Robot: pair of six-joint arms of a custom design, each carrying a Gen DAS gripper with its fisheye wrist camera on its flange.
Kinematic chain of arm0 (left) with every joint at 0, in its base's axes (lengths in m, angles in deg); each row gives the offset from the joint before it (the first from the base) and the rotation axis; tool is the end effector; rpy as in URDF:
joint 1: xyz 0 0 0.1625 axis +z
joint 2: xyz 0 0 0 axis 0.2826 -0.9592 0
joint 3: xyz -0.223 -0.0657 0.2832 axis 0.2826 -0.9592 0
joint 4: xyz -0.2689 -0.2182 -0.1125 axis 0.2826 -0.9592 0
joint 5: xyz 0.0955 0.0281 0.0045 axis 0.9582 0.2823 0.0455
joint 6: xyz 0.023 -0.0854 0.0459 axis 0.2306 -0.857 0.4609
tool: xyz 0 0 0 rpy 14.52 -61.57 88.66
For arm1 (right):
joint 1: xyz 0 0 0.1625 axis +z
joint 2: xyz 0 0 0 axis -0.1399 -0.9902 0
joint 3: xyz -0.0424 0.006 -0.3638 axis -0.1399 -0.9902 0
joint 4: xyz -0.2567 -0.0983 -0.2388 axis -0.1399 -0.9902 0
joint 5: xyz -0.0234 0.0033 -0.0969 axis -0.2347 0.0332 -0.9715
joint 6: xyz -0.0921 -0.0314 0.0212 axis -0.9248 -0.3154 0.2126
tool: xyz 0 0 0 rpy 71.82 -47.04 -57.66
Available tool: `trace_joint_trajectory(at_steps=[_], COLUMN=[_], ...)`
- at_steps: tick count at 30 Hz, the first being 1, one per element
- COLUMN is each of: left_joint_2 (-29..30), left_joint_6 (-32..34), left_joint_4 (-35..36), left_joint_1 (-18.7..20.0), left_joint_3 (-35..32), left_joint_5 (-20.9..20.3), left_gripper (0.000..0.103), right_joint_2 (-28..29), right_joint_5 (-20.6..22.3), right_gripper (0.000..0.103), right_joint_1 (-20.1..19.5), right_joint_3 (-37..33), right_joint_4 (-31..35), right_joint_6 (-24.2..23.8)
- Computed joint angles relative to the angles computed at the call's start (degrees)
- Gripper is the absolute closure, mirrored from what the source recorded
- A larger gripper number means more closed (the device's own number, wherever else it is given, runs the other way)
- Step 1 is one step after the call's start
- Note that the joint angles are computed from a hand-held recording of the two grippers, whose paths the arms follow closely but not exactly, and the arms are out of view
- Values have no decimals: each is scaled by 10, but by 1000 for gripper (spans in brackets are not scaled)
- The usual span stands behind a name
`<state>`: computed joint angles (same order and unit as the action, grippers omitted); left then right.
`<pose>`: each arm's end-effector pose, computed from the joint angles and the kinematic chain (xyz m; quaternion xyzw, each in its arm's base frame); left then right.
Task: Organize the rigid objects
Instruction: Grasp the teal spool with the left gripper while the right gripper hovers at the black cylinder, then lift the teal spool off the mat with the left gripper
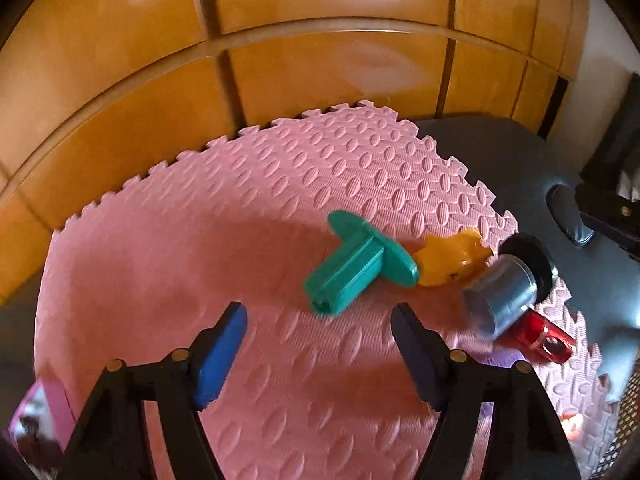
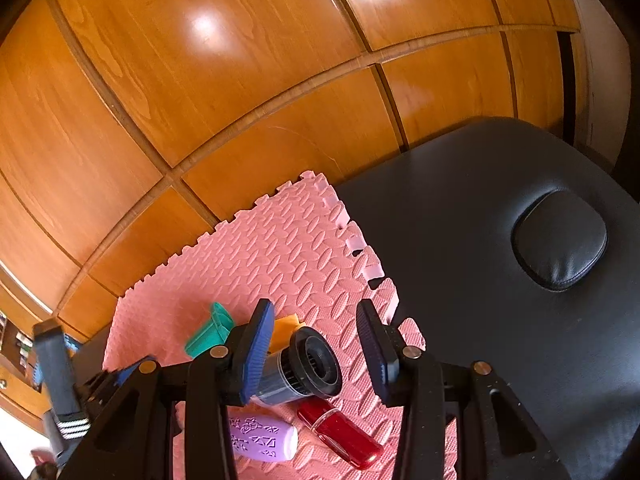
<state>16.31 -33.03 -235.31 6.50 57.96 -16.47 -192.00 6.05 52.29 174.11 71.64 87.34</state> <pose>-0.2409 -0.3245 -0.0700 0.2550 0.8704 -0.2185 0.3600 -0.0207 -0.2540 0.2196 0.0135 -0.8954 0.4154 0.1594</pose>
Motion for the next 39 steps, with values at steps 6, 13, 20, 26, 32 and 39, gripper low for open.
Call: trace_joint_trajectory(at_steps=[6, 13, 20, 26, 32, 39], left_joint_2=[39, 49, 24, -17, -53, -39], left_joint_6=[98, 114, -8, -161, -289, -360], left_joint_4=[-19, -72, -71, -38, 1, -9], left_joint_1=[34, 62, 9, -66, -161, -234], left_joint_3=[-52, -47, 24, 98, 151, 182], left_joint_5=[9, -42, -55, -63, -77, -141], left_gripper=[26, 73, 73, 73, 73, 73], right_joint_2=[4, 10, 20, 57, 70, 76], right_joint_5=[-8, 2, 21, 35, 40, 22], right_gripper=[60, 60, 60, 60, 60, 60], right_joint_1=[-4, 2, 20, 33, 37, 24], right_joint_3=[-4, -6, -9, -25, -28, -26], right_joint_4=[9, 0, -6, 10, 16, 36], right_joint_6=[0, 5, 3, -4, -9, -30])
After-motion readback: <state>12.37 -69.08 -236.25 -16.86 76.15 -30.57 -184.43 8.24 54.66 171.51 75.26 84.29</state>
